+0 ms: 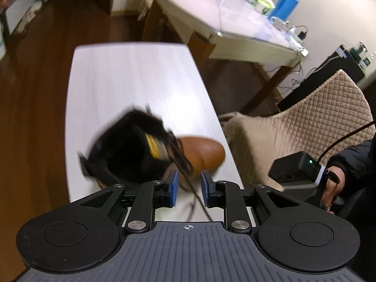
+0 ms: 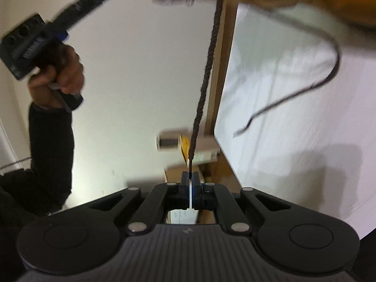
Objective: Lace up shoes with both hands
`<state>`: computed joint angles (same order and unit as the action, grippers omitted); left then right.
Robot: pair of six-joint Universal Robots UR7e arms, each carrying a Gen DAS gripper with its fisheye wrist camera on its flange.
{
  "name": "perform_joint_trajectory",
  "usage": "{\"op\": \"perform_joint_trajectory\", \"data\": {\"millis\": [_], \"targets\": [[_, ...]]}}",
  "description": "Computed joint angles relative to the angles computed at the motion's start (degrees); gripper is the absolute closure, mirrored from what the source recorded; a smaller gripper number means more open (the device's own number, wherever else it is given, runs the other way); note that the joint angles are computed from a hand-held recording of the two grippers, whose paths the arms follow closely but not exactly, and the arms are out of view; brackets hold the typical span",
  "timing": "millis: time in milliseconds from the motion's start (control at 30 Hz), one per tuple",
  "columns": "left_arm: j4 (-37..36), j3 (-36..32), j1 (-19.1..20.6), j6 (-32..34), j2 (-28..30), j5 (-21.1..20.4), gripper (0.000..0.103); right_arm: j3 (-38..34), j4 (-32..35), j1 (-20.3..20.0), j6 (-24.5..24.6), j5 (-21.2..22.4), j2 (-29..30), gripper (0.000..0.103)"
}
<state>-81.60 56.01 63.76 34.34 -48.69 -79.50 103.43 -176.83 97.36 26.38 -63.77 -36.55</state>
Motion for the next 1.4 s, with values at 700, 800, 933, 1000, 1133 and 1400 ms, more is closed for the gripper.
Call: {"op": "perform_joint_trajectory", "data": {"millis": [700,800,933,1000,1133,1400], "targets": [[-2.7,16.2,3.6,8.9,-7.4,11.6,0.1,-3.8,0.7,7.3,1.0,-7.3,6.6,0.097],[-4.9,15.4,4.9,12.3,-7.6,16.1,0.1,-3.1,-1.6,8.3,3.0,-13.7,5.9,0.092],[-9.2,15.0,6.7,14.9,-7.7,20.4,0.098,-2.2,-5.0,9.2,5.9,-19.8,5.0,0.092],[-13.1,17.1,7.4,17.0,-8.8,23.5,0.097,-1.9,-7.0,9.5,7.5,-21.8,5.1,0.092],[-15.3,20.0,8.4,19.6,-11.2,26.4,0.094,-2.3,-6.6,9.8,9.0,-23.6,5.0,0.092],[-14.5,26.8,10.6,23.2,-17.6,19.9,0.088,-6.0,-0.9,9.7,8.8,-22.6,6.3,0.092]]}}
